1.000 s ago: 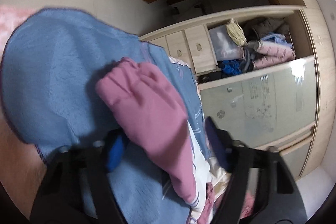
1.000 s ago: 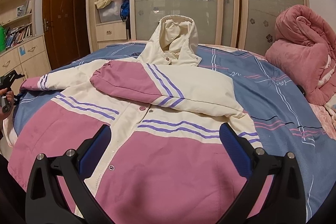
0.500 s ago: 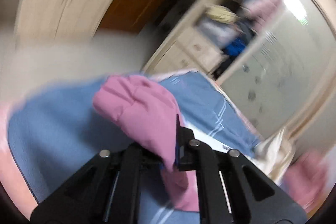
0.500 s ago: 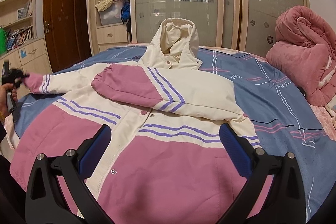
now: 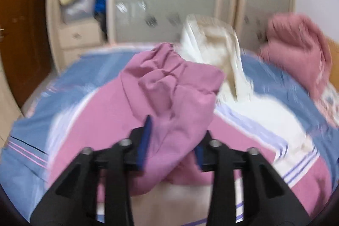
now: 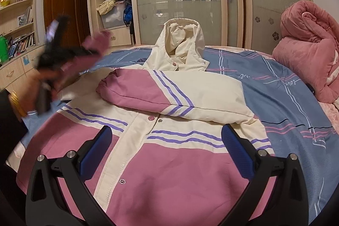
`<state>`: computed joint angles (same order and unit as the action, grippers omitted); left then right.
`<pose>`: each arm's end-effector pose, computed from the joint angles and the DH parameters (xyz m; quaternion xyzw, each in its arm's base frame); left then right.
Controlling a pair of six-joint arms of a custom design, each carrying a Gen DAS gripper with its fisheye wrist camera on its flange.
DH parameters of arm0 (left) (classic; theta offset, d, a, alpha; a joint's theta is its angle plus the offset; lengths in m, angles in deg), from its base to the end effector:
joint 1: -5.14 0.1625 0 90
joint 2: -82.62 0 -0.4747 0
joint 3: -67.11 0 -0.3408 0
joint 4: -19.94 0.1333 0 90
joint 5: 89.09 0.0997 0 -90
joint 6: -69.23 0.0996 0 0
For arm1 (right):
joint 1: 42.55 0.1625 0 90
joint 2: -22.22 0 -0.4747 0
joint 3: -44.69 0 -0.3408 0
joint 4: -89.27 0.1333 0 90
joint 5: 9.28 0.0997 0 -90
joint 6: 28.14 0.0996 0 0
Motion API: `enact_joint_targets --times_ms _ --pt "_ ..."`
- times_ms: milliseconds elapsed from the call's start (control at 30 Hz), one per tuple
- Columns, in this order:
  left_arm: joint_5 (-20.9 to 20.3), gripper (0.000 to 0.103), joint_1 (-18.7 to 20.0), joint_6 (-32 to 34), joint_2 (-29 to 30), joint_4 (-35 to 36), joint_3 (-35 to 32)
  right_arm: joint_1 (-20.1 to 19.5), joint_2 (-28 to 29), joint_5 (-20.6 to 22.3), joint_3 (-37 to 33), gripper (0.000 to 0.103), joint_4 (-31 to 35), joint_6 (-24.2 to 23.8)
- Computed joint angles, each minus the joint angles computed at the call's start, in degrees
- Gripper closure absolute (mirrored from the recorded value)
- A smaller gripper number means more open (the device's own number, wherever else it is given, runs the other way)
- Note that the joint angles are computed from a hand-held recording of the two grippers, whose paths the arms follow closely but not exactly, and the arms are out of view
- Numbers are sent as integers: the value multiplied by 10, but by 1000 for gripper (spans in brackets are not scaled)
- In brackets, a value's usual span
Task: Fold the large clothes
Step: 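Fold the held sleeve with the left gripper across the jacket chest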
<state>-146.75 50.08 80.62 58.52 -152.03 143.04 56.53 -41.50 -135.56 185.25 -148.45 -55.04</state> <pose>-0.4150 -0.6777 0.0657 0.3748 0.8514 -0.3169 0.1851 0.1360 -0.3796 0.3242 0.0674 -0.7921 0.5051 0.3359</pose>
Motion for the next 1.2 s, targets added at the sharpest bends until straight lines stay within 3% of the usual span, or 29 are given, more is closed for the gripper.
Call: enact_joint_targets --times_ms 67,200,267,333,433,533,567,633,767,833,900,1200 --pt "-32 7 11 -19 10 5 10 -2 -2 -1 1 1 5 1" --pt "-38 5 18 -30 8 -22 37 -7 -11 1 5 1 9 4" --pt "-70 5 14 -32 -15 -63 77 -10 -16 5 9 1 9 8" --pt "-72 4 0 -39 -37 -90 106 -14 -23 12 13 1 11 12" --pt "-36 2 -44 -46 -85 -165 191 -17 -33 21 21 1 11 17" --pt "41 2 -101 -59 -124 -283 294 -29 -49 38 31 1 24 31" --pt "77 2 -121 -80 -134 -295 321 -34 -55 45 34 1 32 40" --pt "99 2 -140 -104 -154 -282 364 -37 -60 41 37 1 37 48" --pt "162 2 -150 -77 -121 -351 416 -30 -47 4 37 1 18 34" --pt "181 2 -145 -94 -114 -300 408 -32 -42 -2 39 1 13 31" --pt "169 2 -137 -109 -117 -266 401 -34 -37 -7 41 1 11 31" --pt "169 2 -119 -135 -113 -244 397 -40 -36 -14 45 1 4 31"
